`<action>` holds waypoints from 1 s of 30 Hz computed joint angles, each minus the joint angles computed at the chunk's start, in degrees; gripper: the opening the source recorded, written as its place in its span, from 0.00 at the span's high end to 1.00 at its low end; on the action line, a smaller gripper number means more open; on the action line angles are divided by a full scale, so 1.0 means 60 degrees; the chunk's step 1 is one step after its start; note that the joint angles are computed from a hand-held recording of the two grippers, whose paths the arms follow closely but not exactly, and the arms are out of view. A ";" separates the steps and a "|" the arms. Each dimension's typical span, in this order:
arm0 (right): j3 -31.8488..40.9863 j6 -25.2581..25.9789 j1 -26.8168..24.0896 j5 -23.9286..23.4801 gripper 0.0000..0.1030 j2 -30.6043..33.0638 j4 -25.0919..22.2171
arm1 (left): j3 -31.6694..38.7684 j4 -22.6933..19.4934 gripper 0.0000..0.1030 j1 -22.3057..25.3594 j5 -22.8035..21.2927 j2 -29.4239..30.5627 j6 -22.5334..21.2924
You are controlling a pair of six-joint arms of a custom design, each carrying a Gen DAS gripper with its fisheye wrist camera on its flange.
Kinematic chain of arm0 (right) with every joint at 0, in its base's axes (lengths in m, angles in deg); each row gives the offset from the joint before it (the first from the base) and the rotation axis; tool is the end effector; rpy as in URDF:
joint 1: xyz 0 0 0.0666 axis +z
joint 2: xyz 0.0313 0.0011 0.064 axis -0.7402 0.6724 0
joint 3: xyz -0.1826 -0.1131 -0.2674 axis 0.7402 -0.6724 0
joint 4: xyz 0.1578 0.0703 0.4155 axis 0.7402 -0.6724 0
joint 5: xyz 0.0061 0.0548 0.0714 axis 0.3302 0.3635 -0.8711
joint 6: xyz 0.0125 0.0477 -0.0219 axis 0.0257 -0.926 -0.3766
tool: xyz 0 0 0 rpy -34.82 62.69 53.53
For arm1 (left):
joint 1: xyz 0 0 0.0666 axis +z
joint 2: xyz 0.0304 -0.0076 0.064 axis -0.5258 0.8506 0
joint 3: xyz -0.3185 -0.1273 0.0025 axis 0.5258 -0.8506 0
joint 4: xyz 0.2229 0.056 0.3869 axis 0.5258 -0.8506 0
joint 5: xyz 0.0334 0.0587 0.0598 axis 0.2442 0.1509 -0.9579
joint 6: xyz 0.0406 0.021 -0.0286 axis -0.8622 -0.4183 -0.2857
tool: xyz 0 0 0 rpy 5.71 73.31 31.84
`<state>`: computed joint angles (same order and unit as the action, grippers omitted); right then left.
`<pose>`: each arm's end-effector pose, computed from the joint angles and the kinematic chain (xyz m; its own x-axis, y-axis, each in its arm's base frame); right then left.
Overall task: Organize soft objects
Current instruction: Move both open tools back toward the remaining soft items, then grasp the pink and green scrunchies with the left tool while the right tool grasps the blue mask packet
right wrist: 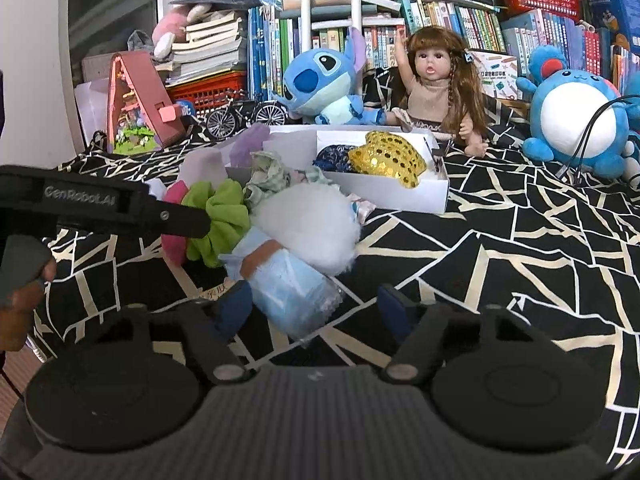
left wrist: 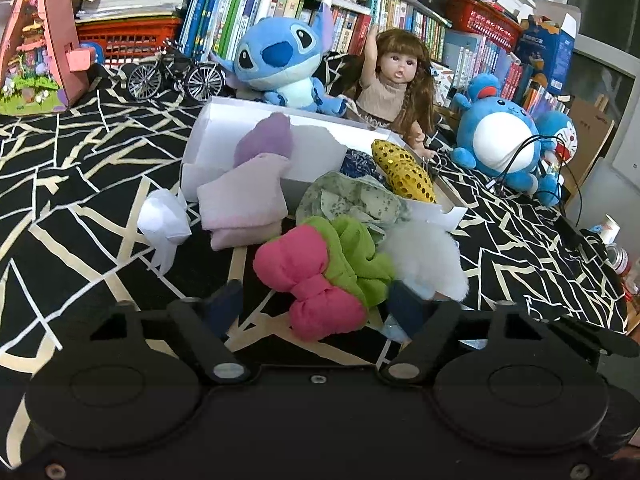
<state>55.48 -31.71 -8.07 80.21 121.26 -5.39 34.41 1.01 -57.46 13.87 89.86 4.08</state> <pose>0.3379 0.2497 0.4046 -0.4857 0.1679 -0.8579 0.2008 0.9766 0.0775 0.4913 -0.2505 0.4415 -0.5958 0.2133 -0.7743 0.6062 0.7518 -0.2593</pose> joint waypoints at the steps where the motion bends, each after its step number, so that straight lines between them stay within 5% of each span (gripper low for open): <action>1: 0.0009 -0.0022 -0.0003 -0.0025 0.34 0.0018 -0.0031 | 0.0072 -0.0089 0.56 -0.0013 -0.0008 0.0060 0.0021; 5: 0.0068 -0.0271 -0.0023 0.0140 0.47 0.0057 -0.0268 | 0.0248 -0.0400 0.66 0.0012 0.0038 0.0161 0.0139; 15: 0.0015 -0.1224 -0.0280 0.0584 0.46 -0.0164 -0.1038 | 0.0010 -0.0288 0.64 0.0222 -0.0717 -0.0167 -0.0472; 22: -0.0339 -0.0450 -0.0129 0.0366 0.16 -0.0457 0.0283 | -0.0333 0.0350 0.41 0.0273 -0.1701 -0.0453 -0.0657; 25: -0.0142 -0.0238 -0.0083 0.0332 0.13 -0.0190 0.0454 | -0.0433 0.0491 0.21 0.0339 -0.1399 -0.0537 -0.0492; 30: 0.0116 -0.0275 -0.0088 0.0236 0.08 0.0202 0.0637 | -0.0691 0.0897 0.12 0.0331 -0.0762 -0.0685 -0.0393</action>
<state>56.18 -33.36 -8.61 81.63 122.47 -1.57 30.26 6.39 -55.48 9.30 85.74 1.73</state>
